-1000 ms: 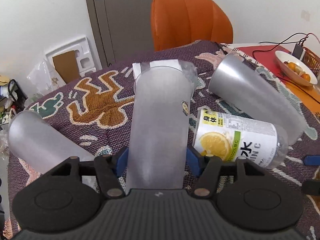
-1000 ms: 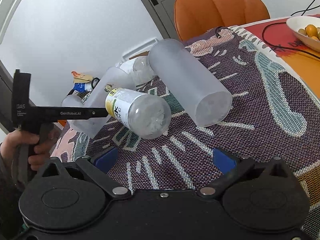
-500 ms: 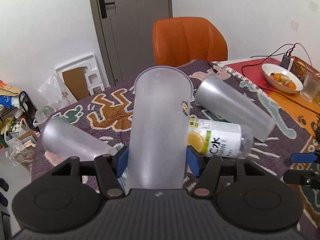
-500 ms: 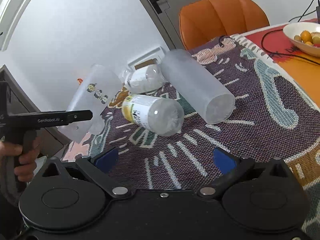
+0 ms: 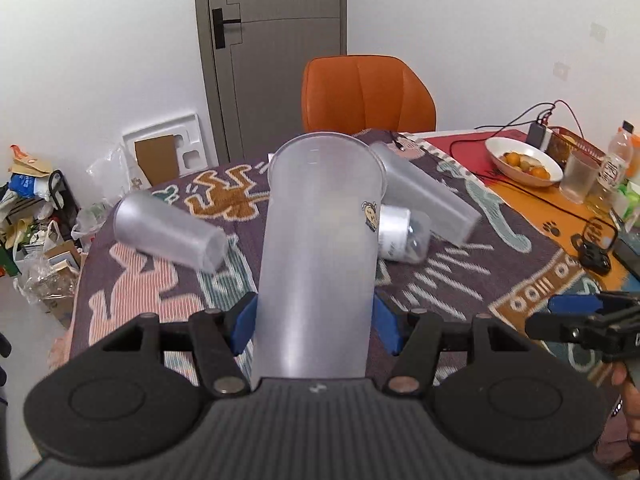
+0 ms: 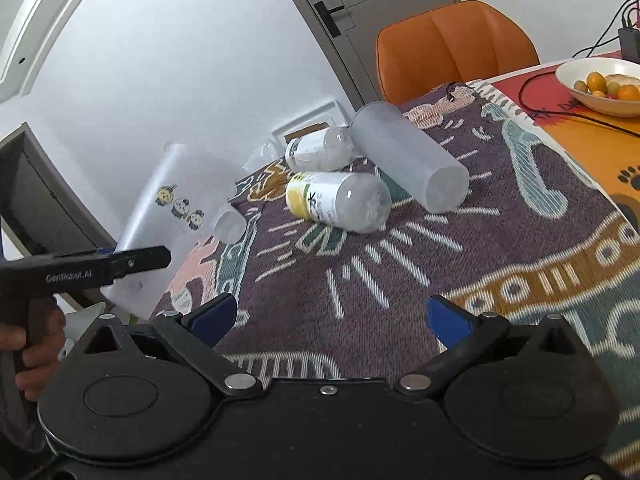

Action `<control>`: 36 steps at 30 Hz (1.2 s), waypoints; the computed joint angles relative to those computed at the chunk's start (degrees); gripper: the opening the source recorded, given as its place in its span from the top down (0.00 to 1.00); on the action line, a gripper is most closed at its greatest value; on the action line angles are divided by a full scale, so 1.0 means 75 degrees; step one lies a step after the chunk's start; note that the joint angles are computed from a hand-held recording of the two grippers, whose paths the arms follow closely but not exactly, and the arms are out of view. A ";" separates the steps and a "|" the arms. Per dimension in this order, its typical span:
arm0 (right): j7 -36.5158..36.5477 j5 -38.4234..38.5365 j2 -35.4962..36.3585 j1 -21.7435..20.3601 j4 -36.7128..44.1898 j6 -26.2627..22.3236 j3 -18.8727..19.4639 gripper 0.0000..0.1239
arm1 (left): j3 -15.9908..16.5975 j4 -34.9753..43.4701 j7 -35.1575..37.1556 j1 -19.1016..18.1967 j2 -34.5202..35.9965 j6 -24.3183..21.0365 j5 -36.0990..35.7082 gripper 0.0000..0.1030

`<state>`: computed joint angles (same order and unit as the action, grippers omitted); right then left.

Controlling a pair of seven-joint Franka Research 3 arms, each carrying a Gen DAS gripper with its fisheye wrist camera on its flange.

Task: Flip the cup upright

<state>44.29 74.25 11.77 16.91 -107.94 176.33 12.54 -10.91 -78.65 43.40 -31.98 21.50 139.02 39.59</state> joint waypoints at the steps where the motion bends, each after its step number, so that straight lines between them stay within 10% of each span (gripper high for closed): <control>1: -0.0101 0.0098 -0.0091 -0.0007 -0.0115 0.0012 0.0032 0.17 | -0.0011 -0.0218 -0.0111 -0.0010 -0.0130 0.0081 0.0009 0.42; 22: -0.1089 0.1672 -0.0941 0.0639 -0.1488 0.0023 -0.0442 0.17 | -0.0483 -0.1691 -0.0437 -0.0077 -0.0396 0.0378 -0.0508 0.40; 36: -0.0700 0.1561 -0.0605 0.0650 -0.0832 -0.0387 -0.0467 0.17 | -0.0333 -0.2206 -0.1936 0.0013 -0.1364 0.0352 0.0761 0.17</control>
